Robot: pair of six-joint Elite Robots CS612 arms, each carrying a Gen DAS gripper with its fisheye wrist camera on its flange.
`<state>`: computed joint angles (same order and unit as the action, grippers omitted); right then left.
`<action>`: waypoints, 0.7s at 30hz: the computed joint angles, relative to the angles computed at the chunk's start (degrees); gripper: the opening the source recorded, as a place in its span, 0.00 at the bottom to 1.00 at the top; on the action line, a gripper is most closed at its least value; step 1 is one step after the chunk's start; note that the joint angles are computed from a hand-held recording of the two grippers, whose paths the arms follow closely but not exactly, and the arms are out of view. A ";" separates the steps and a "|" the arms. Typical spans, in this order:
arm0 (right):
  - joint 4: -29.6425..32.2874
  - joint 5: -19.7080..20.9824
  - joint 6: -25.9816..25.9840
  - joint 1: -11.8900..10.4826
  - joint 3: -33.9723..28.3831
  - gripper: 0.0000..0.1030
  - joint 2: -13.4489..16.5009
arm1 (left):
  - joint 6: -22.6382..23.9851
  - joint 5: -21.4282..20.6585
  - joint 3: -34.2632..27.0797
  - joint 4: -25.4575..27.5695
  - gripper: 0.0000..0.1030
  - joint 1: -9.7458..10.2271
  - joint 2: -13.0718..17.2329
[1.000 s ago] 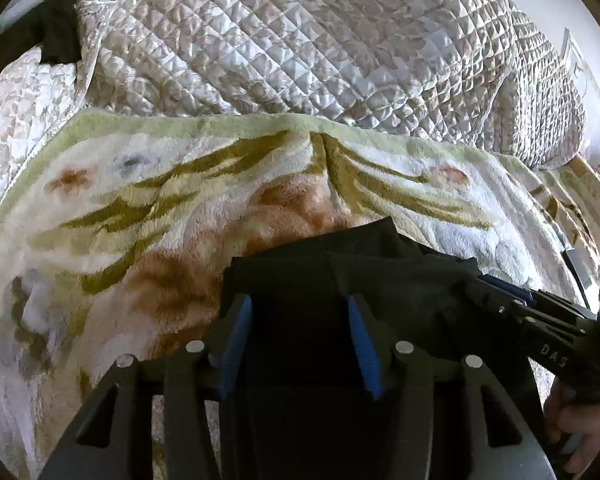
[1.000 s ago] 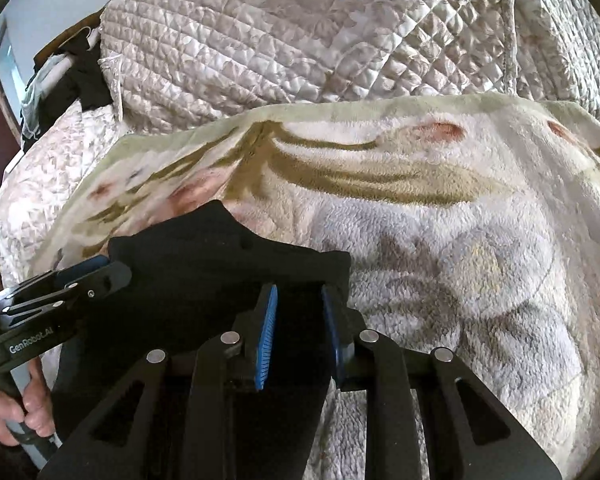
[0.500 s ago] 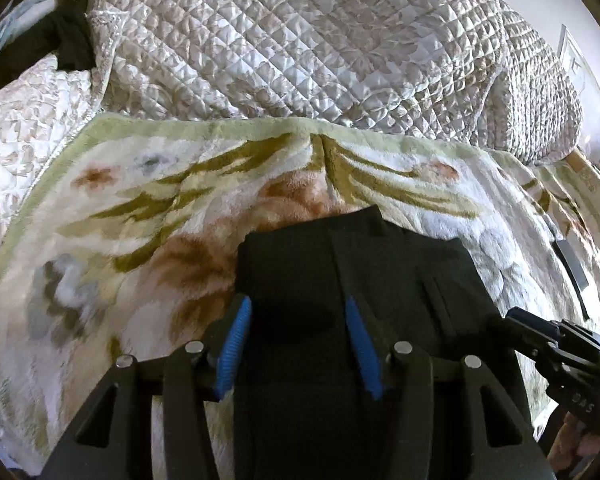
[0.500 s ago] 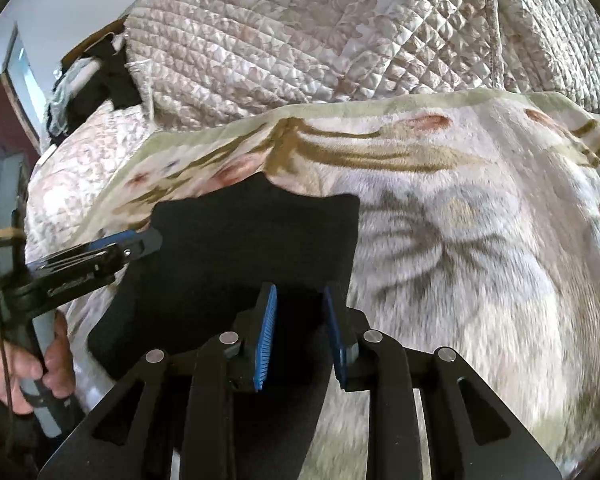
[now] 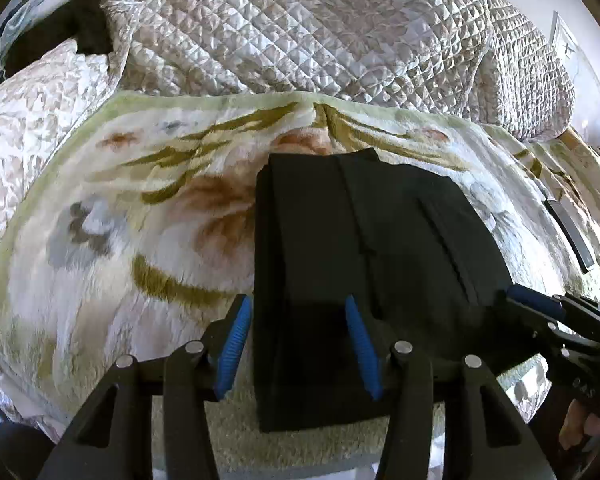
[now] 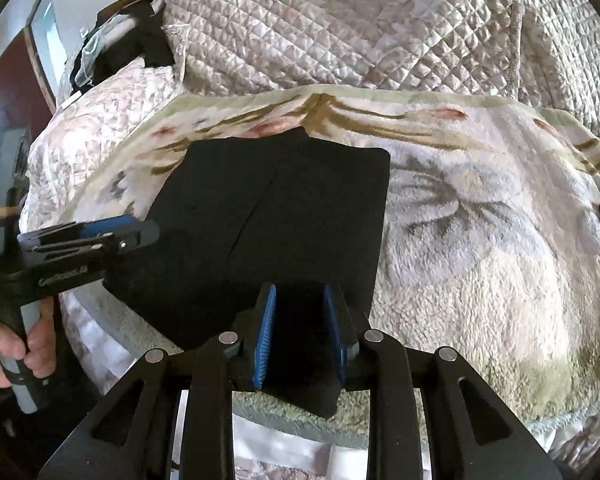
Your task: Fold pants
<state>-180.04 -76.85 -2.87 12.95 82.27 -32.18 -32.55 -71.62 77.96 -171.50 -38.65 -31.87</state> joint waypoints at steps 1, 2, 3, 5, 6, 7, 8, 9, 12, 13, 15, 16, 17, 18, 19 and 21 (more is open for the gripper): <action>-0.07 -0.23 0.01 0.04 0.10 0.25 -0.03 | -0.30 -0.14 0.25 -0.20 0.51 -0.01 -0.06; -0.20 -0.72 -0.20 0.14 0.26 0.25 -0.10 | -0.41 -0.09 0.54 -0.49 0.51 -0.08 -0.15; -0.42 -1.31 -0.56 0.27 0.42 0.25 -0.16 | -0.42 0.13 0.76 -0.70 0.51 -0.17 -0.19; -1.16 -2.54 -1.13 0.56 0.87 0.25 -0.28 | -0.46 0.32 1.11 -1.09 0.51 -0.26 -0.26; -1.61 -2.92 -1.20 0.64 1.13 0.25 -0.33 | -0.59 0.34 1.32 -1.31 0.51 -0.31 -0.33; -2.11 -3.09 -1.29 0.65 1.41 0.25 -0.39 | -0.70 0.27 1.48 -1.49 0.51 -0.31 -0.38; -2.42 -3.18 -1.37 0.66 1.57 0.25 -0.40 | -0.75 0.21 1.65 -1.70 0.51 -0.30 -0.43; -2.79 -3.28 -1.45 0.66 1.79 0.25 -0.45 | -0.75 0.22 1.79 -1.86 0.51 -0.31 -0.47; -3.63 -3.61 -1.47 0.64 2.45 0.26 -0.68 | -0.67 0.36 2.29 -2.39 0.52 -0.34 -0.62; -3.79 -3.50 -1.29 0.60 2.69 0.26 -0.79 | -0.65 0.38 2.33 -2.40 0.52 -0.34 -0.64; -4.05 -3.42 -1.03 0.54 3.05 0.27 -0.94 | -0.74 0.34 2.42 -2.39 0.52 -0.34 -0.69; -4.08 -3.41 -0.88 0.51 3.13 0.28 -0.98 | -0.69 0.31 2.48 -2.44 0.52 -0.33 -0.72; -4.11 -3.34 -0.77 0.46 3.26 0.30 -1.03 | -0.65 0.32 2.56 -2.52 0.52 -0.33 -0.74; -4.14 -3.35 -0.68 0.41 3.41 0.34 -1.09 | -0.71 0.27 2.58 -2.53 0.52 -0.33 -0.76; -4.12 -3.50 -0.45 0.35 3.59 0.36 -1.17 | -0.83 0.23 2.63 -2.52 0.52 -0.33 -0.80; -3.75 -3.02 0.68 0.03 3.89 0.41 -1.33 | -0.69 0.05 2.98 -2.82 0.52 -0.29 -0.96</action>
<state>-183.79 -79.87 -2.18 12.98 86.16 -33.50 -33.24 -71.58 80.94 -174.32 -38.94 -32.83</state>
